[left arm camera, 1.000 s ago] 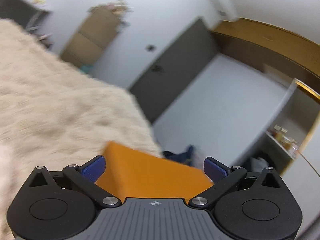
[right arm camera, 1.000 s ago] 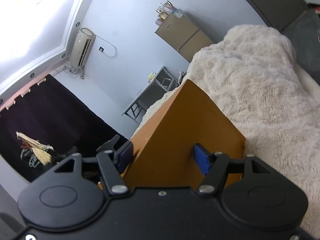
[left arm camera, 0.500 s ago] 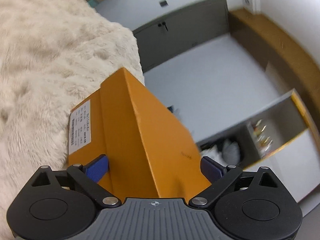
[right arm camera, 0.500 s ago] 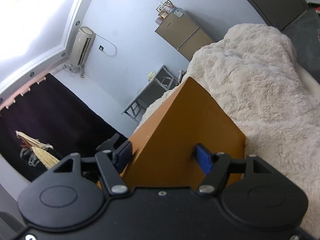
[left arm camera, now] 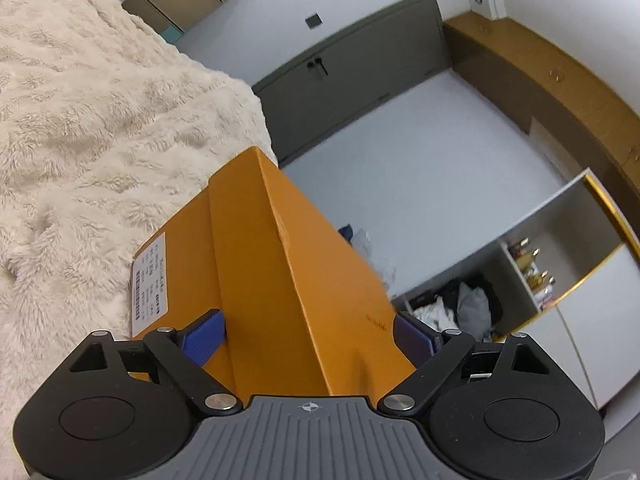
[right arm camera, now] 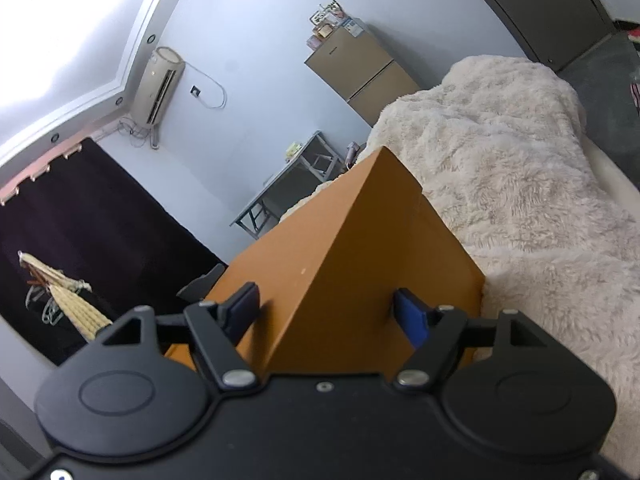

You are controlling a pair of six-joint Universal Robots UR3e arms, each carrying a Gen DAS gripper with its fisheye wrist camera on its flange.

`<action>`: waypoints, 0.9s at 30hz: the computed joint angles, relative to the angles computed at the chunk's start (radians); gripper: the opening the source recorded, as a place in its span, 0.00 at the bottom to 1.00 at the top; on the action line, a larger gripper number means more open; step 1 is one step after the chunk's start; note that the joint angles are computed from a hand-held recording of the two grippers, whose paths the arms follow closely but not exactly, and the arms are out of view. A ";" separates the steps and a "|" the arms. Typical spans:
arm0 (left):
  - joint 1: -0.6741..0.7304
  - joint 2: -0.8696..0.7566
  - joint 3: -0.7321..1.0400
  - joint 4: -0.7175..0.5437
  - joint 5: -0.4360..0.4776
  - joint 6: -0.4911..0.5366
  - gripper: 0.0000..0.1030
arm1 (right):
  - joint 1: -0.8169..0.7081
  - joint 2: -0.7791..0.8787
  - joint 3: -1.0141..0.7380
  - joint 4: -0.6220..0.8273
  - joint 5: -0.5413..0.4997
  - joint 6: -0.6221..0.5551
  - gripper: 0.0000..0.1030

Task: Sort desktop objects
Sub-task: 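Press the lid rims down over the box walls with both grippers, then open both grippers and pull them back from the lidded box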

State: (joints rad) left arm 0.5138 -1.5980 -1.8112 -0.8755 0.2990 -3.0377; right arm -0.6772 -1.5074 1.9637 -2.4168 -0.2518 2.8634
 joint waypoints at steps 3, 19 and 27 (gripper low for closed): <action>-0.015 -0.026 0.022 0.042 0.024 -0.059 0.85 | 0.011 0.053 -0.029 0.014 -0.003 0.036 0.75; -0.045 0.189 -0.102 0.290 0.285 -0.010 0.93 | -0.122 -0.370 0.208 -0.127 -0.008 -0.117 0.62; -0.108 0.066 -0.193 0.485 0.380 -0.142 0.97 | 0.091 -0.285 0.188 -0.280 -0.333 -0.100 0.50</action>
